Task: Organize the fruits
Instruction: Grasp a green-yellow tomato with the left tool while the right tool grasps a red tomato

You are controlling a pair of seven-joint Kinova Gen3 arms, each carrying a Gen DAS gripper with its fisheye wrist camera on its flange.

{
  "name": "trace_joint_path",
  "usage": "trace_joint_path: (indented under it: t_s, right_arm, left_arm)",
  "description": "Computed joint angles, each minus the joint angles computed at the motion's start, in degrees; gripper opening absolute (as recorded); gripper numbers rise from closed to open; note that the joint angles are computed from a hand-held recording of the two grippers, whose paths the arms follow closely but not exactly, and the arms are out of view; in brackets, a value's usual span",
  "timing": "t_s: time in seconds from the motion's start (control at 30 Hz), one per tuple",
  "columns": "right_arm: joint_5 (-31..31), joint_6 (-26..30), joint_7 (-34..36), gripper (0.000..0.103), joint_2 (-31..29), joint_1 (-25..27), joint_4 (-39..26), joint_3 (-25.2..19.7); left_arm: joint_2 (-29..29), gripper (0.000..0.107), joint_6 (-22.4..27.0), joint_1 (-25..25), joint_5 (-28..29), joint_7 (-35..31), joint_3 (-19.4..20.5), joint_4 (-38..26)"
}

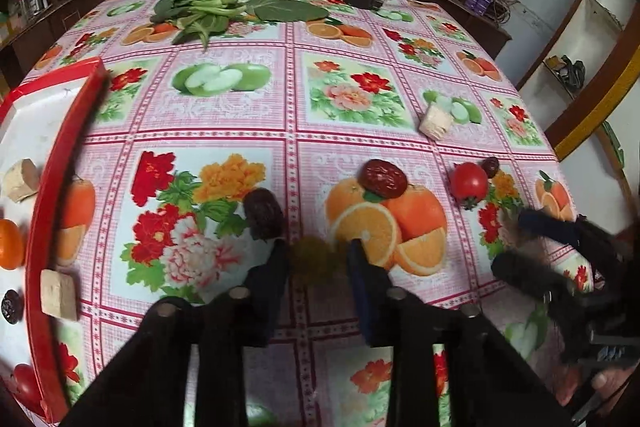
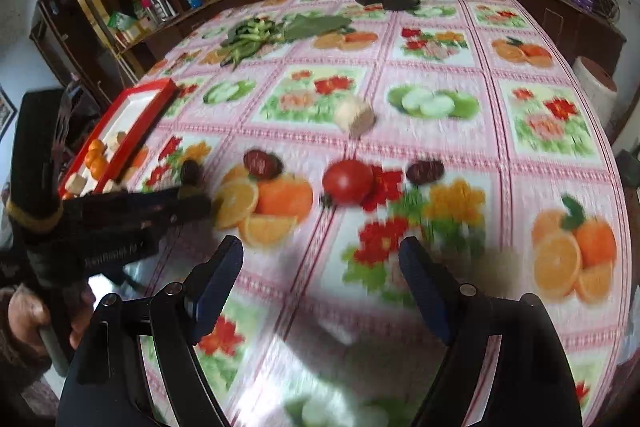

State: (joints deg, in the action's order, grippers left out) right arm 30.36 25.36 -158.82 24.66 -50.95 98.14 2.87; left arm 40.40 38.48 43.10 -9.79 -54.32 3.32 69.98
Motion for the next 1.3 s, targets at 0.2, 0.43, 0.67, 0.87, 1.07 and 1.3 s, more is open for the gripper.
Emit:
trace_joint_path:
  t_s: [0.2,0.43,0.67,0.87,1.07,1.3]
  right_arm:
    - [-2.28,0.19,8.99,0.078,4.92,4.06,-5.55,-1.96]
    - [-0.82,3.55,11.10,0.039,6.77,0.95,-7.69,1.34]
    - [-1.66,1.73,10.13,0.037,4.93,1.01,-4.82,1.45]
    - [-1.78,1.92,8.85,0.038,4.42,1.28,-4.40,0.85]
    - [-2.07,2.86,10.02,0.047,6.38,1.11,-7.16,1.36]
    - [-2.07,2.70,10.70,0.073,7.73,1.06,-8.86,1.14]
  left_arm:
    - [-1.43,0.026,-3.42,-2.58,2.89,-1.45,1.73,3.42]
    - [-2.54,0.026,-7.66,-3.24,3.57,-3.20,2.18,6.65]
    - [-3.79,0.026,-9.17,-2.43,3.48,-4.18,1.91,8.61]
    - [-4.68,0.026,-9.04,-2.18,3.73,-5.75,2.55,9.88]
    - [-5.12,0.026,-8.34,-2.08,3.85,-5.66,2.31,10.63]
    - [-5.54,0.026,-8.97,-2.97,4.66,-6.27,3.10,11.70]
